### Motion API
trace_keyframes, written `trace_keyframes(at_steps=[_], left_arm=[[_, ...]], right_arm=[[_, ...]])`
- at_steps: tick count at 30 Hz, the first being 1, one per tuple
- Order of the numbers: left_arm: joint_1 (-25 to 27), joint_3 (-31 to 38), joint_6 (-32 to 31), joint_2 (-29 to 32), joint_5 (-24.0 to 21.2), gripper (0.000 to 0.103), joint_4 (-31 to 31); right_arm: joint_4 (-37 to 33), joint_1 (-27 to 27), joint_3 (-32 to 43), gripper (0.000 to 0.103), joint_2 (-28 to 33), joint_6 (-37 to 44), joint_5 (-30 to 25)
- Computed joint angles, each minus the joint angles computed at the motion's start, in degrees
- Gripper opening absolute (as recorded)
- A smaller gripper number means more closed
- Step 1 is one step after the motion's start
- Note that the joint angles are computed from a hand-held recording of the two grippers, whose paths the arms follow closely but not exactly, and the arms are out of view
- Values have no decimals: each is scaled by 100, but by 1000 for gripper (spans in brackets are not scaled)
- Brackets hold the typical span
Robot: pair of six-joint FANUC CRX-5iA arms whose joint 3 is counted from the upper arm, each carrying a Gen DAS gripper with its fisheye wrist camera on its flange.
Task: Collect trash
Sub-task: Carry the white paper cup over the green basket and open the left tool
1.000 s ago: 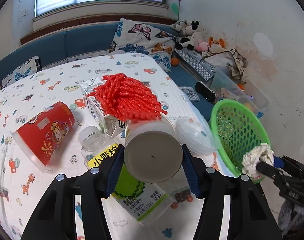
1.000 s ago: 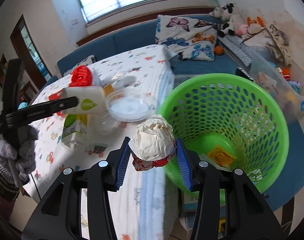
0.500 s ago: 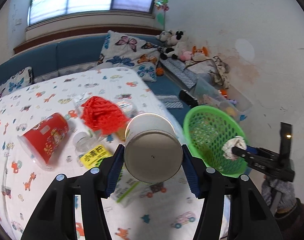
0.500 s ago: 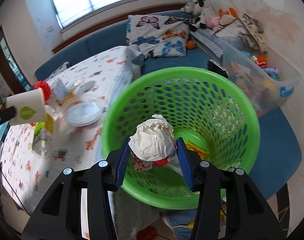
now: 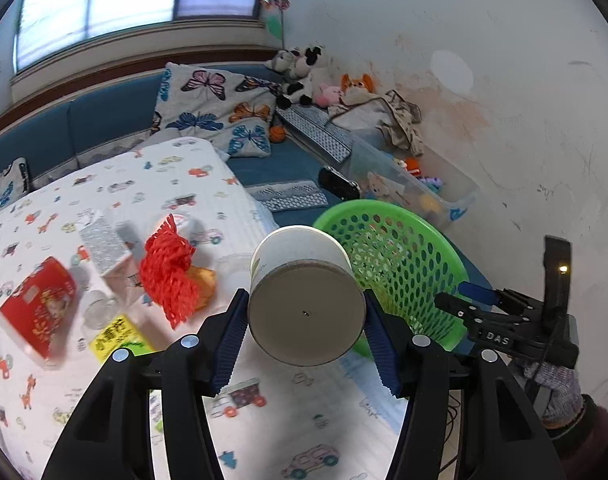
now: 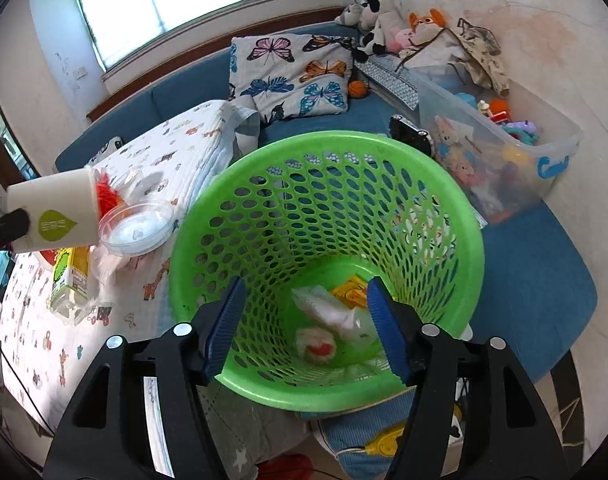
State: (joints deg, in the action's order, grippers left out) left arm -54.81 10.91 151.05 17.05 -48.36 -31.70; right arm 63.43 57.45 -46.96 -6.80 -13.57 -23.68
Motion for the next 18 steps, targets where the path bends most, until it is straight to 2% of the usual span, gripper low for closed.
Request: trace_keyframes(at_steps=[18], left_arm=[[191, 697, -967, 840, 127, 55, 863]], right_arm=[[88, 248, -330, 75, -475, -342, -240]])
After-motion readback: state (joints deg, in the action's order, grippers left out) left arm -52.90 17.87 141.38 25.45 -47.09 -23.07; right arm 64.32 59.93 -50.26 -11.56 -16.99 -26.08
